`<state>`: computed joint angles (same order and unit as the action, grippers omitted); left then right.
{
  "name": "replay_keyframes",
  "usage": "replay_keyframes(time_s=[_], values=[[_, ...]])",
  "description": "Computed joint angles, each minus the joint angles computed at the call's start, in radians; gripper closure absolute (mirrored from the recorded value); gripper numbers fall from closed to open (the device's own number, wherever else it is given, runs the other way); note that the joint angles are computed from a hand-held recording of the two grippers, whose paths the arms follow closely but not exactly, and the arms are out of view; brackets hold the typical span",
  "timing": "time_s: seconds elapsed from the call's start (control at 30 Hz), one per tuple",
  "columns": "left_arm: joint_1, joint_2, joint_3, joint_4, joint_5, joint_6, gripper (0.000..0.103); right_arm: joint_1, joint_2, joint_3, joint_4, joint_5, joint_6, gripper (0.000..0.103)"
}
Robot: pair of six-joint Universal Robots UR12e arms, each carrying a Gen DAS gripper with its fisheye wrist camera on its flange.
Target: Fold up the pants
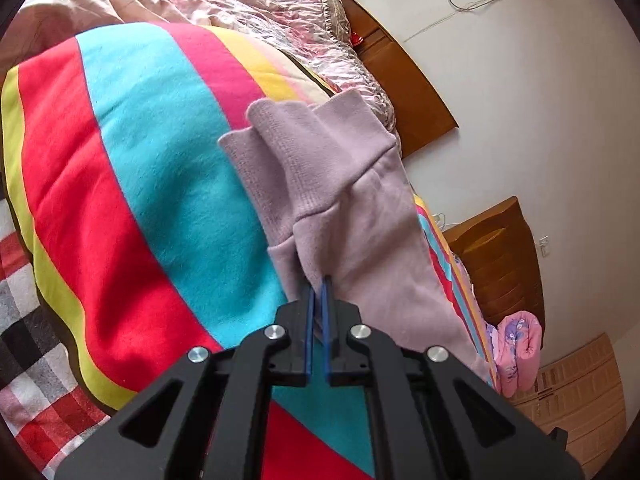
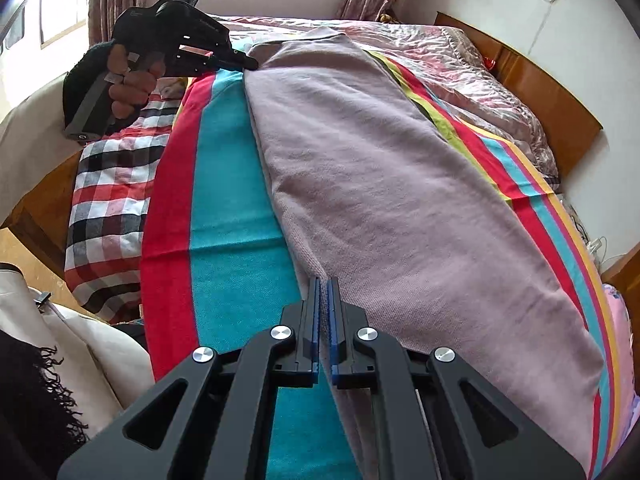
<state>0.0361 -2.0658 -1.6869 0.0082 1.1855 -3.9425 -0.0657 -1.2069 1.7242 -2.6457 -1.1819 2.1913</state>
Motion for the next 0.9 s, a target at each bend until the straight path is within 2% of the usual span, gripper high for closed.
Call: replay_keyframes(time_s=[0.07, 0.13, 0.2, 0.23, 0.3, 0.33, 0.4, 0.43, 0.47, 0.5, 0.57, 0.63, 0.7, 0.73, 0.8, 0.83, 0.9], values=[[-0.004, 0.006, 0.001, 0.003, 0.023, 0.012, 0.100, -0.001, -0.006, 0.002, -0.004, 0.007, 0.006, 0.098], [-0.015, 0.015, 0.007, -0.023, 0.077, 0.051, 0.100, -0.005, -0.013, 0.002, -0.004, 0.023, 0.014, 0.098], [-0.015, 0.013, 0.011, -0.046, 0.077, 0.050, 0.100, -0.002, -0.010, 0.000, 0.005, 0.011, 0.013, 0.098], [-0.015, 0.012, 0.009, -0.046, 0.074, 0.046, 0.099, 0.001, -0.002, -0.006, 0.025, -0.004, 0.019, 0.095], [-0.018, 0.017, 0.003, -0.044, 0.087, 0.039, 0.092, -0.008, 0.001, -0.006, 0.037, 0.037, 0.051, 0.086], [-0.028, 0.028, 0.003, -0.073, 0.141, 0.045, 0.087, -0.013, -0.001, -0.015, 0.076, 0.056, 0.057, 0.068], [-0.064, 0.060, 0.021, -0.167, 0.340, 0.079, 0.048, -0.023, -0.010, -0.029, 0.148, 0.094, 0.055, 0.039], [-0.084, 0.071, 0.031, -0.168, 0.433, 0.114, 0.045, -0.034, -0.014, -0.034, 0.172, 0.134, 0.057, 0.039], [-0.102, 0.069, 0.044, -0.127, 0.483, 0.168, 0.043, -0.045, -0.017, -0.040, 0.188, 0.176, 0.068, 0.039], [-0.118, 0.062, 0.072, -0.113, 0.492, 0.240, 0.040, -0.057, -0.017, -0.051, 0.194, 0.218, 0.096, 0.039], [-0.134, 0.038, 0.149, -0.171, 0.428, 0.375, 0.036, -0.071, -0.002, -0.080, 0.151, 0.240, 0.179, 0.039], [-0.152, -0.014, 0.255, -0.287, 0.341, 0.503, 0.036, -0.072, 0.026, -0.120, 0.094, 0.193, 0.245, 0.039], [-0.174, -0.079, 0.372, -0.445, 0.311, 0.619, 0.036, -0.072, 0.074, -0.195, 0.116, 0.159, 0.310, 0.039], [-0.186, -0.107, 0.413, -0.483, 0.317, 0.665, 0.037, -0.076, 0.098, -0.234, 0.147, 0.171, 0.340, 0.039], [-0.198, -0.145, 0.462, -0.514, 0.313, 0.699, 0.037, -0.087, 0.152, -0.326, 0.246, 0.242, 0.363, 0.042], [-0.200, -0.160, 0.482, -0.532, 0.320, 0.708, 0.037, -0.089, 0.176, -0.367, 0.283, 0.261, 0.365, 0.047], [-0.207, -0.171, 0.487, -0.534, 0.391, 0.684, 0.038, -0.084, 0.232, -0.471, 0.371, 0.269, 0.348, 0.056]])
